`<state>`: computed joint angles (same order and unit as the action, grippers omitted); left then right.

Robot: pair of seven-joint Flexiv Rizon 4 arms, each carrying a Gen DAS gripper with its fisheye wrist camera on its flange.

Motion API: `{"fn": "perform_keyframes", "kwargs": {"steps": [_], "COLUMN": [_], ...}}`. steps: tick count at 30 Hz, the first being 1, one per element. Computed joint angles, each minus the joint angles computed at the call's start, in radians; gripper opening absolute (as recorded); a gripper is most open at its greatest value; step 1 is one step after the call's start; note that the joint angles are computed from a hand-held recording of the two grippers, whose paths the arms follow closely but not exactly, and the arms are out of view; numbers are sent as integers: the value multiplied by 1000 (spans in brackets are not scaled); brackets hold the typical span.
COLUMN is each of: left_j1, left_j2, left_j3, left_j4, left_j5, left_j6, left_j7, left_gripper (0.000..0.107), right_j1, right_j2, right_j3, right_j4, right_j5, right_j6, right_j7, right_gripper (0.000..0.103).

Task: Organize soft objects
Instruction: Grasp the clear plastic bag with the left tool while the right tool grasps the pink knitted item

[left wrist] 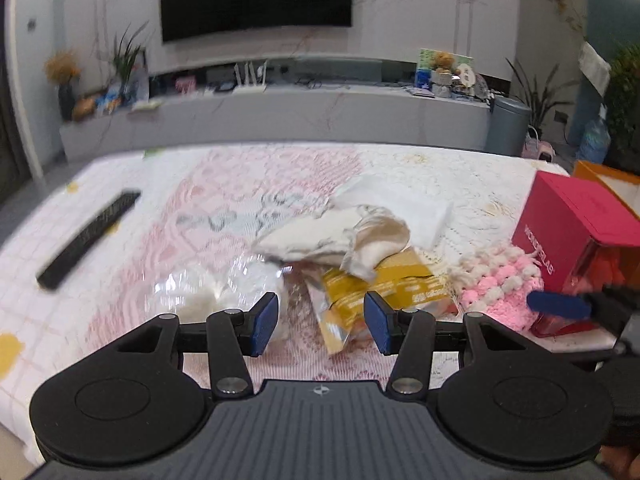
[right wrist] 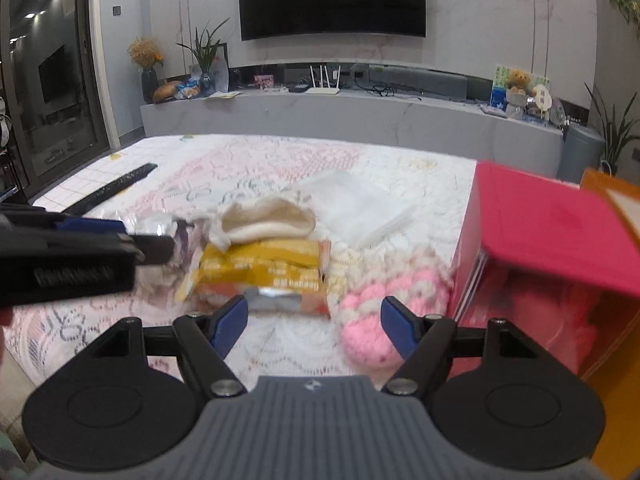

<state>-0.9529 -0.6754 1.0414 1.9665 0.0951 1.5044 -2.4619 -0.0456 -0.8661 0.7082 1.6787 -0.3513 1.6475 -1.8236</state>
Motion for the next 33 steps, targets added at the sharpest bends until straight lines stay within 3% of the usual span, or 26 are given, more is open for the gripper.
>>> {"fn": "perform_keyframes", "kwargs": {"steps": [4,11,18,24,28,31,33], "left_j1": [67,-23,-98,-38,-1,22,42], "left_j2": [41,-31,-105,-133,-127,-113,-96], "left_j3": [-68,40,128,58,11,-18,-44], "left_j4": [20,-30,-110,-217,-252,-261,-263], "left_j5": [-7,56,160,241,272,294,304], "left_j6": [27,-63,-276,-418,-489,-521,-540], "left_j7": [-13,-41,-111,-44,-42,-66,-74], "left_gripper": [59,72,78,78,72,60,50], "right_j1": [-5,49,201,278,341,354,373], "right_j2": [-18,-16,35,42,39,33,33], "right_j3": [11,-66,-293,-407,-495,-517,-542], "right_j4": [-5,-9,35,47,40,39,46], "right_j5": [5,-4,-26,-64,-60,-69,-71], "right_j6": [-14,71,201,231,223,234,243], "right_j7": [-8,17,88,150,194,203,200], "right_gripper": [73,72,70,70,64,64,53]}}
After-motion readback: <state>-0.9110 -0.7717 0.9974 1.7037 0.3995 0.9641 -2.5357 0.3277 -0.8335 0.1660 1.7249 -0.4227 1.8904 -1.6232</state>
